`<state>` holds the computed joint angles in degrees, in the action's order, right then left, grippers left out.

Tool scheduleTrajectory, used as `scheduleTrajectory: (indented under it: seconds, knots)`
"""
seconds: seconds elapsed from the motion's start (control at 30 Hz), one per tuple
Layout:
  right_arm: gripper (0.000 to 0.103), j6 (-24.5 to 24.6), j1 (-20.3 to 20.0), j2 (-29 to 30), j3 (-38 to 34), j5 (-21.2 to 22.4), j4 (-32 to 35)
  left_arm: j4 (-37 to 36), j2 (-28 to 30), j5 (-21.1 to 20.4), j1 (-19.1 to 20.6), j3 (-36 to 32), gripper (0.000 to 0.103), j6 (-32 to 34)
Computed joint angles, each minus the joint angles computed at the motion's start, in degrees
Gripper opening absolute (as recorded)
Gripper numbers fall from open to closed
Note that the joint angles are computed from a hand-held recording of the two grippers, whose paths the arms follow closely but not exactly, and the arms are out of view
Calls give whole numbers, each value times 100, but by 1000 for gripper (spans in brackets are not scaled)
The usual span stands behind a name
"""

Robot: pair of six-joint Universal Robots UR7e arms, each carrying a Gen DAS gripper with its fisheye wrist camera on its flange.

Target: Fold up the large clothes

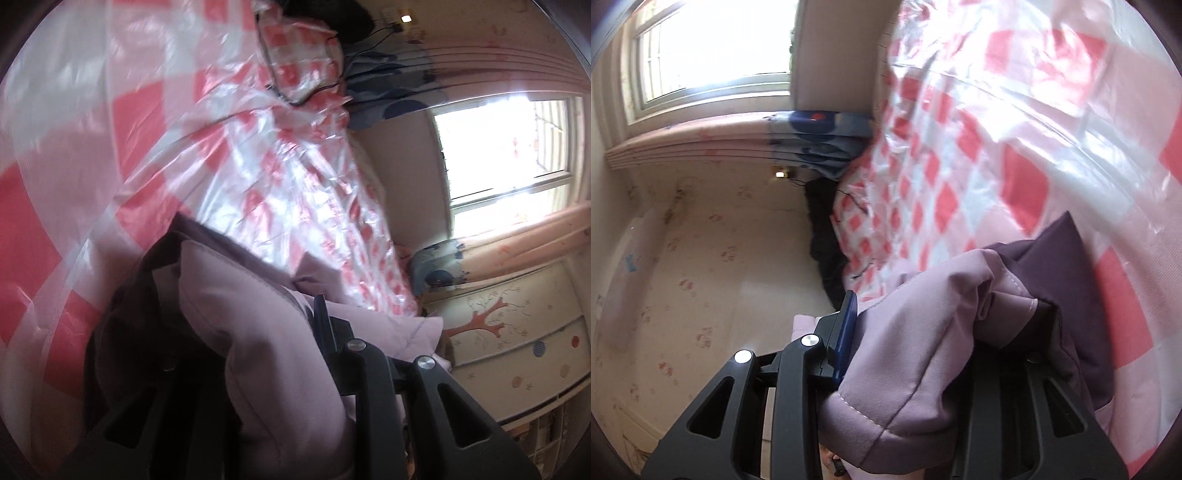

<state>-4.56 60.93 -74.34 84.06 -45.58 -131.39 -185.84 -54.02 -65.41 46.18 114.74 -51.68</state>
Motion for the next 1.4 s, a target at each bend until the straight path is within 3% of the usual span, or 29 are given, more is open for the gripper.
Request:
scheduleTrajectory:
  seconds: [0.1, 0.13, 0.17, 0.23, 0.27, 0.3, 0.37, 0.43, 0.53, 0.63, 0.77, 0.87, 0.93, 1.0, 1.17, 1.23, 1.3, 1.4]
  knots:
    - [35, 23, -27, 72, -69, 9, 101, 87, 9, -80, 48, -35, 22, -81]
    - [36, 26, -27, 70, -89, 1, 165, 123, -16, -134, 51, -44, 29, -96]
    - [41, 38, -24, 55, -96, 4, 221, 124, -51, -271, 59, -66, 43, -94]
    - [63, 100, -57, -65, 13, 261, 235, 7, -141, -399, 9, -90, 65, -138]
    - [83, 122, -82, -160, 135, 498, 119, -197, -182, -425, -37, -81, 75, -172]
    - [97, 132, -81, -270, 238, 609, -5, -372, -206, -431, -83, -69, 79, -182]
    - [97, 146, 7, -474, 406, 519, -319, -668, -246, -352, -204, -78, 85, -114]
    - [97, -129, 167, -660, 472, 163, -308, -674, -295, 137, -501, -143, 85, 177]
    - [97, -1056, 729, -897, 580, -1133, -442, -26, -193, 912, -988, -447, 85, 984]
    - [97, -1804, 1532, -769, 606, -2927, -777, 1284, 233, 1069, -1186, -1102, 85, 1634]
    - [97, -2653, 2384, 86, 345, -5237, -1584, 2659, 1031, 1375, -1209, -2047, 85, 2242]
    - [97, -2899, 2495, 845, -84, -6249, -2073, 3652, 1610, 1649, -948, -2789, 85, 2015]
    - [97, -2621, 2361, 1163, -447, -6279, -1734, 3940, 1876, 1580, -649, -3110, 85, 1710]
    - [97, -2325, 2254, 1335, -742, -6101, -1523, 4066, 2023, 1723, -553, -3292, 85, 1614]
    - [97, -2134, 2281, 1521, -1178, -6393, -880, 4718, 2167, 1803, -492, -3665, 85, 1536]
    - [97, -2413, 2402, 1361, -917, -6451, -1346, 4407, 1985, 1834, -562, -3473, 85, 1424]
    - [97, -2803, 2509, 1252, -783, -6138, -1664, 4162, 1799, 1991, -656, -3276, 85, 1482]
    - [97, -3213, 2701, 1393, -771, -6284, -1836, 4471, 1719, 2251, -534, -3222, 85, 1249]
